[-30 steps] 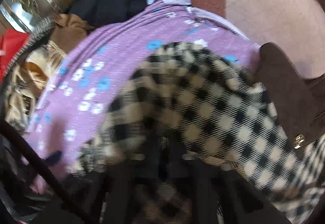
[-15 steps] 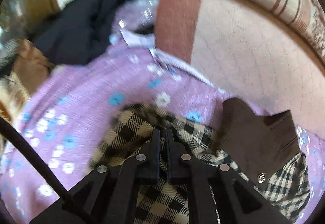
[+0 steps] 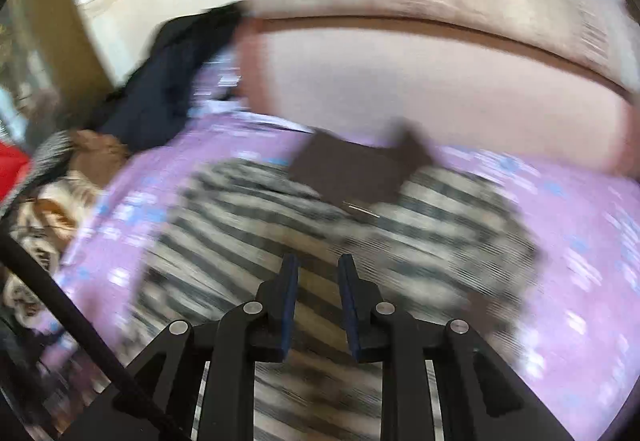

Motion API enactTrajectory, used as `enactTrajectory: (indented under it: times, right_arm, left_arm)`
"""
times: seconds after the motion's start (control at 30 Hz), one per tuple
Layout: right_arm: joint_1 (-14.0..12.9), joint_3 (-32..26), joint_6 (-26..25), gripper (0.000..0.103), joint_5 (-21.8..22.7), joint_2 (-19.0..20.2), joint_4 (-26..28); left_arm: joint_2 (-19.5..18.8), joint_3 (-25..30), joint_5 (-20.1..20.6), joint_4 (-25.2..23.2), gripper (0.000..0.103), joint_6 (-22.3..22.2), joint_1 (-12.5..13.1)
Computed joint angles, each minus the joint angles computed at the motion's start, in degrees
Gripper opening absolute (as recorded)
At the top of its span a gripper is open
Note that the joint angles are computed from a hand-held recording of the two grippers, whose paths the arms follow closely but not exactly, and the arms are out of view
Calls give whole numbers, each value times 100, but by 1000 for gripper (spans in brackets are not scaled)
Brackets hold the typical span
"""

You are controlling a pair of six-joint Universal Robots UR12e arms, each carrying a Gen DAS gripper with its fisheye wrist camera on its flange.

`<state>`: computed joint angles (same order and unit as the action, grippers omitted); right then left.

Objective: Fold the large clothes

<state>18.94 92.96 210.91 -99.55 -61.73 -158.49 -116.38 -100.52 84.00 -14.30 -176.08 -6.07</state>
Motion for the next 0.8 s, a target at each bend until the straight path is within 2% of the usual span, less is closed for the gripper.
enactTrajectory:
  times: [0.07, 0.17, 0.23, 0.33, 0.37, 0.4, 0.43, 0.47, 0.53, 0.63, 0.7, 0.77, 0.8]
  right_arm:
    - [-116, 473, 312, 27, -272, -305, 99]
    - [-323, 897, 799, 45, -108, -520, -10]
    - [-415, 995, 965, 45, 95, -526, -37]
    - [-461, 918, 948, 45, 385, -378, 60]
    - [-462, 847, 992, 43, 466, -310, 158]
    - [-448, 814, 1020, 33, 536, -271, 183]
    - [-445, 815, 985, 10, 637, -270, 176]
    - [-406, 783, 903, 7, 585, -270, 192]
    - [-307, 746, 794, 6, 184, -289, 199]
    - [-273, 761, 1098, 6, -484, -362, 398]
    - [-248, 630, 1303, 5, -942, -311, 942]
    - [-186, 408, 1295, 4, -1347, -191, 1670]
    - [-186, 409, 1283, 4, -1342, -201, 1752]
  left_arm:
    - [-6, 18, 143, -130, 55, -62, 17]
    - [-8, 31, 96, -291, 55, -156, 89]
    - [-11, 35, 76, -338, 55, -192, 115]
    - [-29, 44, 57, -311, 55, -233, 126]
    - [-36, 53, 47, -321, 55, -239, 128]
    - [-37, 54, 31, -326, 55, -248, 132]
    - [-36, 52, 19, -321, 55, -258, 138]
    - [-45, 64, 15, -324, 55, -251, 144]
    - [-50, 74, 8, -322, 55, -257, 159]
    - [-65, 106, 67, -363, 55, -363, 158]
    - [-76, 123, 96, -417, 55, -401, 170]
    - [-84, 135, 97, -475, 55, -411, 180]
    - [-86, 144, 69, -520, 55, -388, 188]
